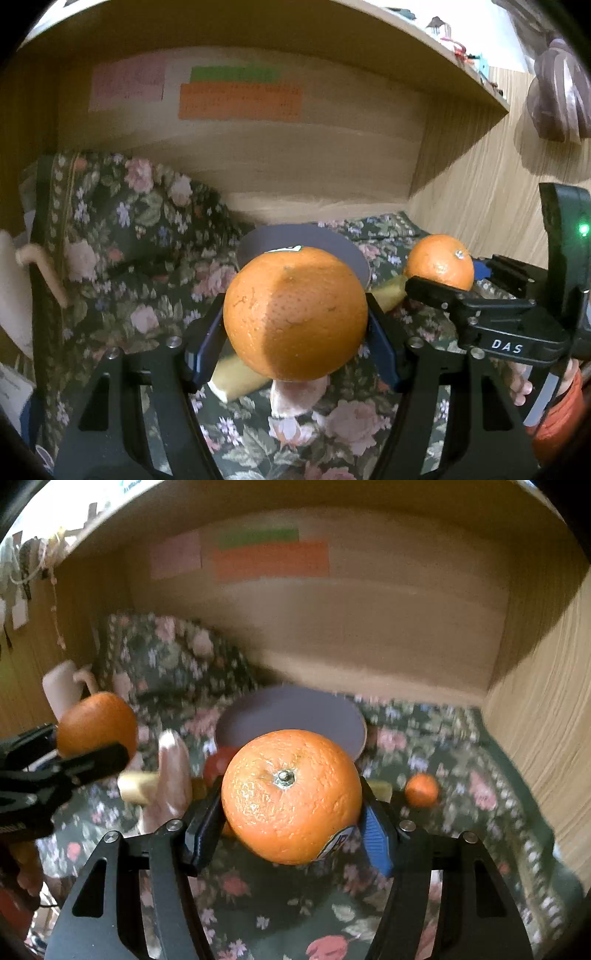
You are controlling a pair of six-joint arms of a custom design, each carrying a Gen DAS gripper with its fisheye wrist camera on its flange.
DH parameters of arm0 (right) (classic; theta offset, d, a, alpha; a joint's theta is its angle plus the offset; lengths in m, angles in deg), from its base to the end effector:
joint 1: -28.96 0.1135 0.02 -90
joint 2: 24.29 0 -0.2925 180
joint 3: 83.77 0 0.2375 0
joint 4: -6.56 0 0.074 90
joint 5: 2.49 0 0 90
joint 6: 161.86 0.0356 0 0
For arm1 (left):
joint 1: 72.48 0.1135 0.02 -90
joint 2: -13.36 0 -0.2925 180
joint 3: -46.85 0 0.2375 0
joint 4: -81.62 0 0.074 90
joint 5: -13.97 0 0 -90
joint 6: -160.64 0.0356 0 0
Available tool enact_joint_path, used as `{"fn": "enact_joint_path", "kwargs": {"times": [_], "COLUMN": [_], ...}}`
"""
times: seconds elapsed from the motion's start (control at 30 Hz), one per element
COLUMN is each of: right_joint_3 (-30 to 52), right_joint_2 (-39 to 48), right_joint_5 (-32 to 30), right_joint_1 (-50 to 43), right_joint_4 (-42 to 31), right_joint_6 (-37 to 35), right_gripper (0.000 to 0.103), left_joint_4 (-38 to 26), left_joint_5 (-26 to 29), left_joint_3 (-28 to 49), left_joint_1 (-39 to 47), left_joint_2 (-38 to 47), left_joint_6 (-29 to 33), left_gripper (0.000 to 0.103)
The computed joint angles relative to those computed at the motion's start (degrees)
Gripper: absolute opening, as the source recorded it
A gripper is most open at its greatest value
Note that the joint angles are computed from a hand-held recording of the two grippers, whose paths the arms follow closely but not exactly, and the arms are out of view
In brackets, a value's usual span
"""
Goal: Organize fruits
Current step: 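Carry both oranges onto the dark plate and open both grippers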
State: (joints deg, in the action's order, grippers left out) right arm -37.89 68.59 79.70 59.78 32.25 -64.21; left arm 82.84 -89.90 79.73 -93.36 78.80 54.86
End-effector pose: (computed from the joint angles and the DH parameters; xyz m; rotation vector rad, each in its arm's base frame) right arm 0.2538 0.1571 0.1922 -0.4883 1.9221 0.5736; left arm 0.1818 -0.0602 0.1953 -0.0499 2.1021 -0.1285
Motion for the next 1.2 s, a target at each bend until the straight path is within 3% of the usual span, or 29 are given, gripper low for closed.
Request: {"fn": "enact_joint_path", "kwargs": {"times": [0.47,1.2], "right_joint_3": [7.32,29.39], "right_joint_2": [-1.49,11.84], "right_joint_5": [2.51,0.52], "right_joint_1": [-0.03,-3.37], "right_joint_4": [-2.65,-14.66], "right_joint_6": [-2.13,-4.48], "right_gripper": [0.062,0.062], "left_joint_4": [-4.76,-7.66], "left_joint_5": [1.81,9.72], "left_joint_3": [10.71,30.26], "left_joint_1": [3.97,15.17], "left_joint_2": [3.98,27.36], "left_joint_6": [5.70,11.65], "left_gripper": [0.069,0.069]}}
